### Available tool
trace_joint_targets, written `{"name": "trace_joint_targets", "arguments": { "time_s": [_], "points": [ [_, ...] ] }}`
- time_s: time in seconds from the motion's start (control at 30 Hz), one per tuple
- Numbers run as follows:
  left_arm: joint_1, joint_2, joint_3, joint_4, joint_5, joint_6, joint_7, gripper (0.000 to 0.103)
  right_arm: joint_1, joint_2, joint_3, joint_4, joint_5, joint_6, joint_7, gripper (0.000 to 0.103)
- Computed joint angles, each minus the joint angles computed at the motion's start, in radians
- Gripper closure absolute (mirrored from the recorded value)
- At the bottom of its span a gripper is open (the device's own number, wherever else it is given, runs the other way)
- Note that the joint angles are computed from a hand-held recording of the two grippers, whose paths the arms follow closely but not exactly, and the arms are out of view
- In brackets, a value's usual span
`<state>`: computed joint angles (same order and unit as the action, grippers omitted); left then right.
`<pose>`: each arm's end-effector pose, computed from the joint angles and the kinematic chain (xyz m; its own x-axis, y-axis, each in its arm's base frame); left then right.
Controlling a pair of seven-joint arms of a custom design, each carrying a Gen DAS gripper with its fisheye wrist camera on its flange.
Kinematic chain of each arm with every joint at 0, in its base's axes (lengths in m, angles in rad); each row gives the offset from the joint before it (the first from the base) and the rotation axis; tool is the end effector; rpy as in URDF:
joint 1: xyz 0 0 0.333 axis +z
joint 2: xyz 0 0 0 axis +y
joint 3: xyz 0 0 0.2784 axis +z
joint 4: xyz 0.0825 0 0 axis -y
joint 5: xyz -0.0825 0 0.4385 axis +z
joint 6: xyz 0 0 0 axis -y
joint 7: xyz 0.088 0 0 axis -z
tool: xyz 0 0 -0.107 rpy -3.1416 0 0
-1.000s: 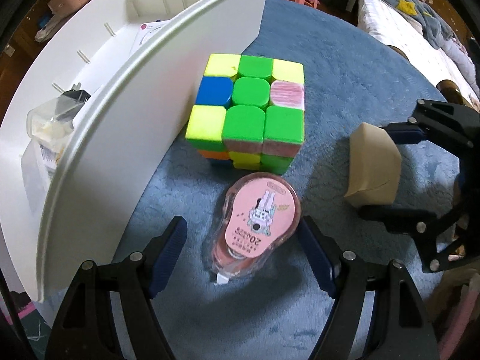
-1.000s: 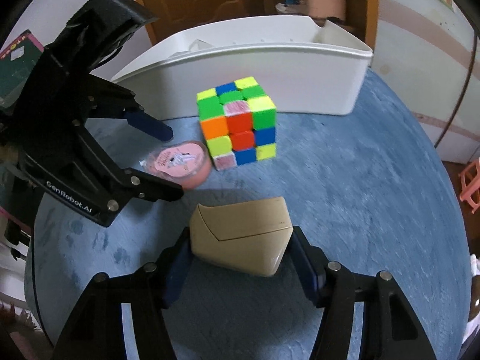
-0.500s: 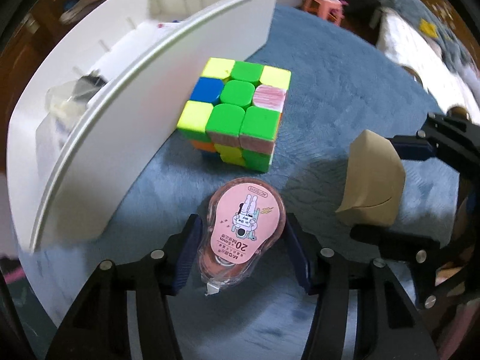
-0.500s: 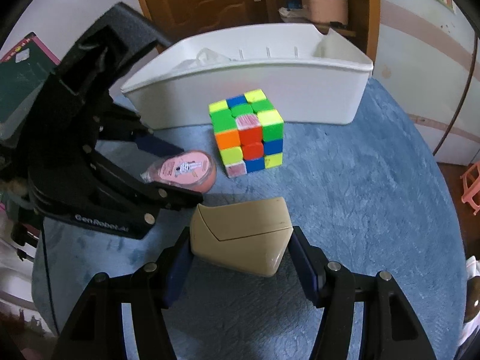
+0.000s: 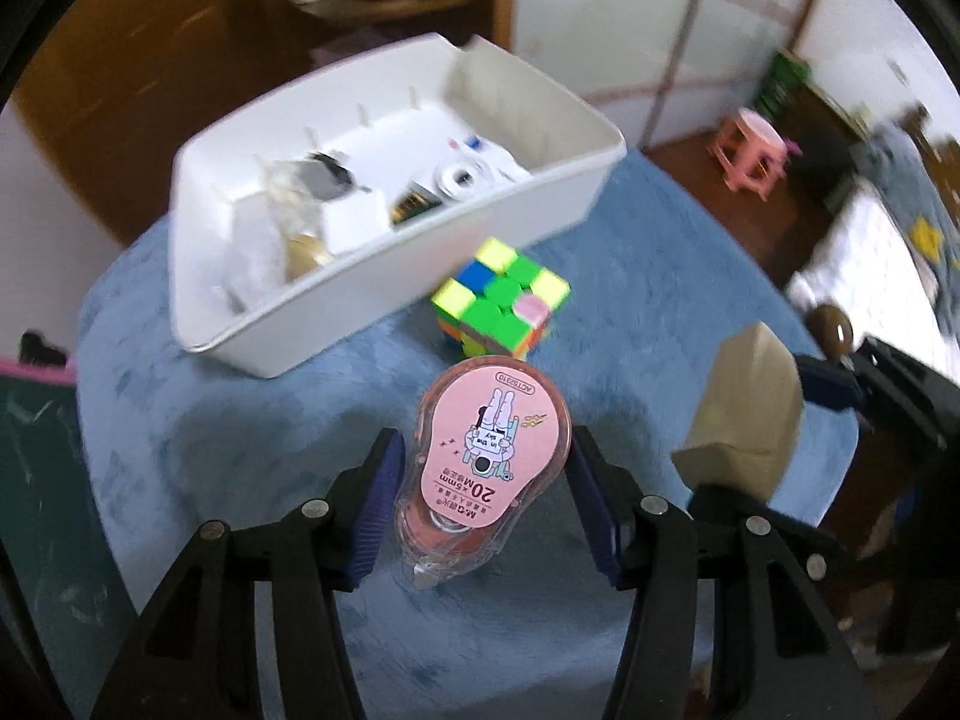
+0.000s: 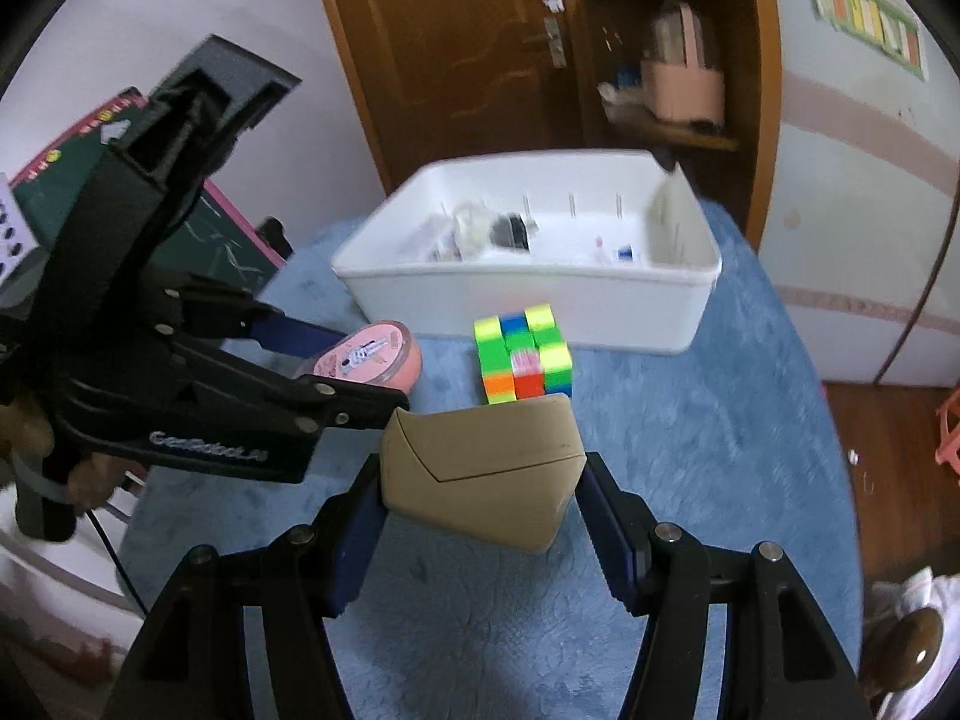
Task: Organize rigid objects
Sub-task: 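Carry tape dispenser and beige box into the tray and release them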
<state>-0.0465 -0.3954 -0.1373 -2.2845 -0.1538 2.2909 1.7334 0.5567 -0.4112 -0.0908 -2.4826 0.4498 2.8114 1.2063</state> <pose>0.5246 -0.1041 0.4968 -0.2710 -0.9621 0.0294 -0.8872 0.2378 -0.3954 0.4777 0.2159 0.4575 0.4940 -0.8504 -0.1812 -0.6838 -0.2513 -0.6850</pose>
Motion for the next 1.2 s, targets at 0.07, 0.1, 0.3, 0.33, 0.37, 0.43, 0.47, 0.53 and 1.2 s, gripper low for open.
{"name": "trace_joint_targets", "arguments": {
  "time_s": [0.07,0.1,0.3,0.33,0.37,0.43,0.47,0.53,1.2],
  "points": [
    [0.016,-0.014,-0.016,0.006,0.016,-0.001,-0.08,0.044,0.013,-0.018,-0.018,0.002,0.012,0.001,-0.038,0.04],
    [0.02,-0.02,-0.019,0.009,0.021,0.0,-0.11,0.044,0.021,-0.028,-0.028,0.006,0.022,-0.003,-0.057,0.04],
    [0.045,-0.05,-0.045,0.052,0.085,0.015,-0.284,0.044,0.038,-0.043,-0.06,0.066,0.074,-0.04,-0.13,0.04],
    [0.048,-0.051,-0.05,0.065,0.1,0.018,-0.309,0.044,0.034,-0.044,-0.057,0.078,0.078,-0.046,-0.135,0.04],
    [0.052,-0.057,-0.054,0.077,0.117,0.021,-0.334,0.044,0.03,-0.041,-0.057,0.095,0.083,-0.052,-0.143,0.04],
    [0.054,-0.054,-0.055,0.107,0.135,0.024,-0.365,0.044,0.023,-0.031,-0.055,0.129,0.095,-0.06,-0.155,0.04],
    [0.056,-0.056,-0.058,0.117,0.147,0.024,-0.382,0.044,0.021,-0.023,-0.058,0.151,0.106,-0.066,-0.165,0.04],
    [0.064,-0.045,-0.065,0.153,0.178,0.018,-0.414,0.044,0.01,-0.003,-0.053,0.195,0.121,-0.075,-0.173,0.04],
    [0.071,0.308,0.006,0.592,0.244,0.015,-0.407,0.044,-0.242,0.466,0.146,0.892,-0.15,-0.267,0.256,0.04]
  ]
}}
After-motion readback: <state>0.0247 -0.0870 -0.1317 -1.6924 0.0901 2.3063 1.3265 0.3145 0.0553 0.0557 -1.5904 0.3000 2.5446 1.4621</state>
